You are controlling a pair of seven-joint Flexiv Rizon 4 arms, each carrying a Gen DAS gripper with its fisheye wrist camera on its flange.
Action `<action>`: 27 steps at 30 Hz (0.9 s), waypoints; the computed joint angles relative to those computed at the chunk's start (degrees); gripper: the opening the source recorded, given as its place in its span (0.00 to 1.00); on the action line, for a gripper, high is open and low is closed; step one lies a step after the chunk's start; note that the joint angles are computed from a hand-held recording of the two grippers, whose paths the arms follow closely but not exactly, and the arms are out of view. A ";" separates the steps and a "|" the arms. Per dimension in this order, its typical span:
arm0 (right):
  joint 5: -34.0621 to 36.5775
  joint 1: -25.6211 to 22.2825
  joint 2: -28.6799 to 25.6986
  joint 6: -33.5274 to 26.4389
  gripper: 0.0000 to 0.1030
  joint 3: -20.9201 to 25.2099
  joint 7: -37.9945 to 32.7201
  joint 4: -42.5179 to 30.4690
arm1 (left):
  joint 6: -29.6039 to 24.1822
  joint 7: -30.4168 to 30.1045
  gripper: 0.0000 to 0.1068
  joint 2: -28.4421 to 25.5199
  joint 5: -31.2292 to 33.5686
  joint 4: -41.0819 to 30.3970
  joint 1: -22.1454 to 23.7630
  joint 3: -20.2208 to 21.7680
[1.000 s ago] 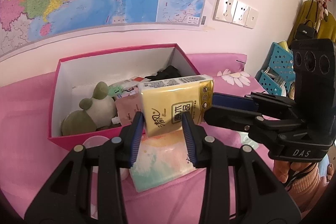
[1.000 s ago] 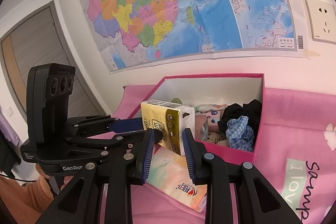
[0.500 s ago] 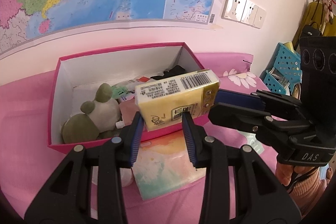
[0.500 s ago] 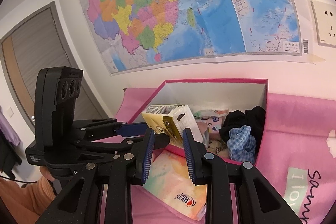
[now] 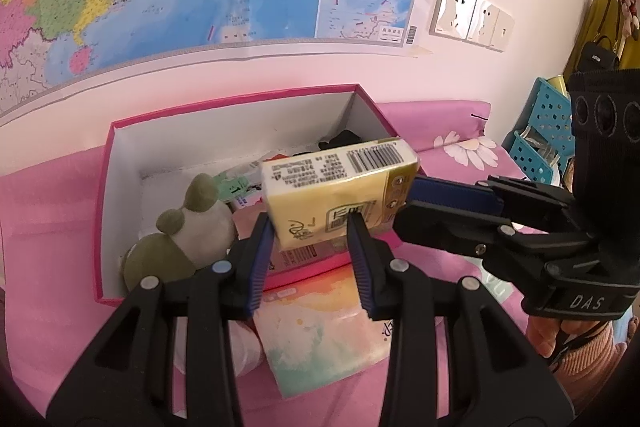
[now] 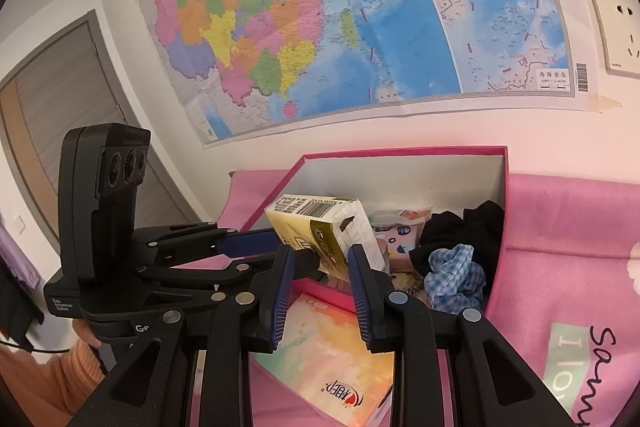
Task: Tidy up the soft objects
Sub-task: 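Lower the yellow pack into the box and open the right gripper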
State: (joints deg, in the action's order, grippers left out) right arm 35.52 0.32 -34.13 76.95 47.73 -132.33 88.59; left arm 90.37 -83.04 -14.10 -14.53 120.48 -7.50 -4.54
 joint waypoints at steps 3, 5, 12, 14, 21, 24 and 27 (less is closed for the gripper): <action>1.85 1.26 0.44 -0.89 0.27 -1.83 -0.85 -0.83 | -0.41 -0.26 0.37 -0.33 0.25 -0.61 -0.11 0.33; 3.13 2.06 0.78 -1.51 0.27 -2.99 -1.51 -1.28 | -0.62 -0.54 0.37 -0.60 0.60 -1.07 -0.34 0.72; 7.63 5.03 2.05 -3.64 0.27 -7.66 -3.47 -2.60 | -1.70 -1.33 0.37 -1.45 1.45 -2.63 -0.68 1.56; 8.82 5.96 2.32 -4.31 0.27 -9.08 -3.86 -3.08 | -1.88 -1.45 0.37 -1.60 1.58 -2.92 -0.63 1.58; 12.10 8.08 3.19 -6.26 0.27 -12.50 -4.93 -3.91 | -2.62 1.49 0.33 -1.92 -1.07 -3.09 1.87 -1.82; 13.47 8.87 3.29 -7.78 0.27 -13.51 -5.85 -4.43 | -3.55 -1.38 0.26 -2.60 2.50 -4.65 -1.62 2.37; 12.96 10.54 3.35 -7.32 0.27 -15.24 -5.08 -4.45 | -4.71 -1.87 0.26 -3.14 2.81 -5.34 -1.65 2.77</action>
